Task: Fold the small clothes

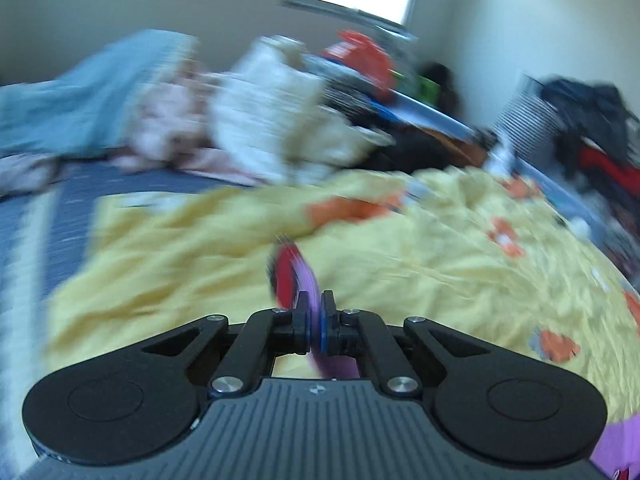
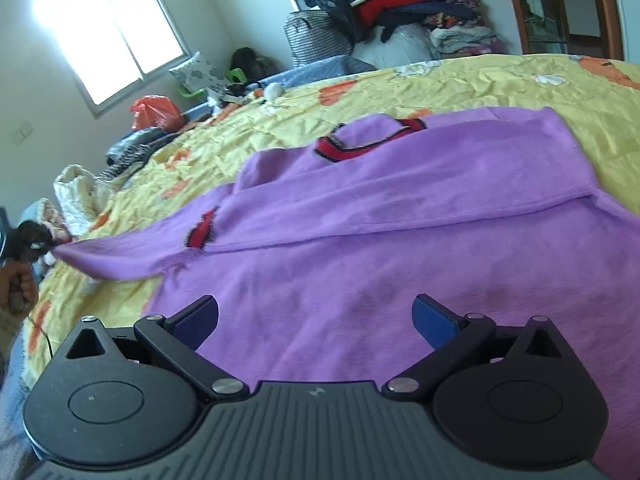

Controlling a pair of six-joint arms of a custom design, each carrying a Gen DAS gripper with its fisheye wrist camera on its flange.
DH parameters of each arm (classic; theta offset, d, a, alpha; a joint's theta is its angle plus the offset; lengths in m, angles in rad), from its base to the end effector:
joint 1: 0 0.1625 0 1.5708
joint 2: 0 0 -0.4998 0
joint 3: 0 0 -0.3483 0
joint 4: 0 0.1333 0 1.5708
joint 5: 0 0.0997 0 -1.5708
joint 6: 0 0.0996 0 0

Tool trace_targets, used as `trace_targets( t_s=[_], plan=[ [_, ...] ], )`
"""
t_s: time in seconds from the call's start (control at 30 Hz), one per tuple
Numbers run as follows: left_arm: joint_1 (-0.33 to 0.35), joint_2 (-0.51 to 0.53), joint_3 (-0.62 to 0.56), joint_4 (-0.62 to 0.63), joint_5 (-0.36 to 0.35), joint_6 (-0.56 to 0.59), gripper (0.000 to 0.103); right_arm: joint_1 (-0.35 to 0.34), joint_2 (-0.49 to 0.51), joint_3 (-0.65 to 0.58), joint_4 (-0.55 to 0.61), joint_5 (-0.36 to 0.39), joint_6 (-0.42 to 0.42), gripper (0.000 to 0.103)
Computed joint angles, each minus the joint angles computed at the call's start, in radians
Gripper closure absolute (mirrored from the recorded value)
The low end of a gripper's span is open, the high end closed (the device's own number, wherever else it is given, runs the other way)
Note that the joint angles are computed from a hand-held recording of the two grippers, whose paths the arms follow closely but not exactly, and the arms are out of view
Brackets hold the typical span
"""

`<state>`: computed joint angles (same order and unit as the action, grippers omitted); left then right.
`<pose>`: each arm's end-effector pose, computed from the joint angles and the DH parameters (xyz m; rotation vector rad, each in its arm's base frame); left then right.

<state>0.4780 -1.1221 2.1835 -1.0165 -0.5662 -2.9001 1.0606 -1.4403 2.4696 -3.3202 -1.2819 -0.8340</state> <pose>-0.1920 -0.3442 0.2115 -0.6472 1.6101 -1.4026 -0.0457 -0.4127 0.3536 0.5853 -2.6597 1.0473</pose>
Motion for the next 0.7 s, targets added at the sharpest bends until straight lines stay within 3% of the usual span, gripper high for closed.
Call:
trace_targets(
  t_s=[0.07,0.13,0.23,0.27,0.33,0.37,0.4,0.47,0.5,0.6,0.7],
  plan=[
    [-0.059,-0.003,-0.002,0.046,-0.086,-0.056,0.102,0.001,-0.002,0.007,0.011,0.017,-0.012,0.0],
    [-0.097,-0.024,0.001,0.057,-0.125,-0.055,0.102,0.007,0.002,0.012,0.02,0.011,-0.026,0.0],
    [-0.1,-0.082,0.025,0.019,-0.123,0.036,0.099,0.002,0.005,0.025,0.027,0.017,-0.039,0.0],
    [-0.105,-0.13,0.071,-0.055,-0.076,0.124,0.098,-0.003,0.001,0.028,0.039,0.023,-0.043,0.0],
    [-0.126,-0.226,0.188,-0.251,0.018,0.287,0.081,-0.015,-0.008,0.041,0.039,0.038,-0.057,0.0],
    [-0.134,-0.237,0.228,-0.311,0.043,0.379,0.078,-0.023,-0.014,0.05,0.035,0.047,-0.073,0.0],
    [-0.145,-0.222,0.255,-0.328,0.066,0.465,0.07,-0.03,-0.018,0.059,0.027,0.054,-0.092,0.0],
    [-0.165,-0.138,0.276,-0.26,0.08,0.531,0.05,-0.04,-0.023,0.081,-0.007,0.057,-0.134,0.0],
    [-0.172,-0.1,0.292,-0.24,0.092,0.58,0.033,-0.041,-0.023,0.09,-0.025,0.05,-0.151,0.0],
    [-0.176,-0.005,0.32,-0.175,0.111,0.69,0.031,-0.045,-0.026,0.099,-0.047,0.03,-0.161,0.0],
    [-0.15,-0.115,0.391,-0.388,0.145,0.985,0.023,-0.051,-0.024,0.11,-0.079,0.024,-0.144,0.0]
  ],
)
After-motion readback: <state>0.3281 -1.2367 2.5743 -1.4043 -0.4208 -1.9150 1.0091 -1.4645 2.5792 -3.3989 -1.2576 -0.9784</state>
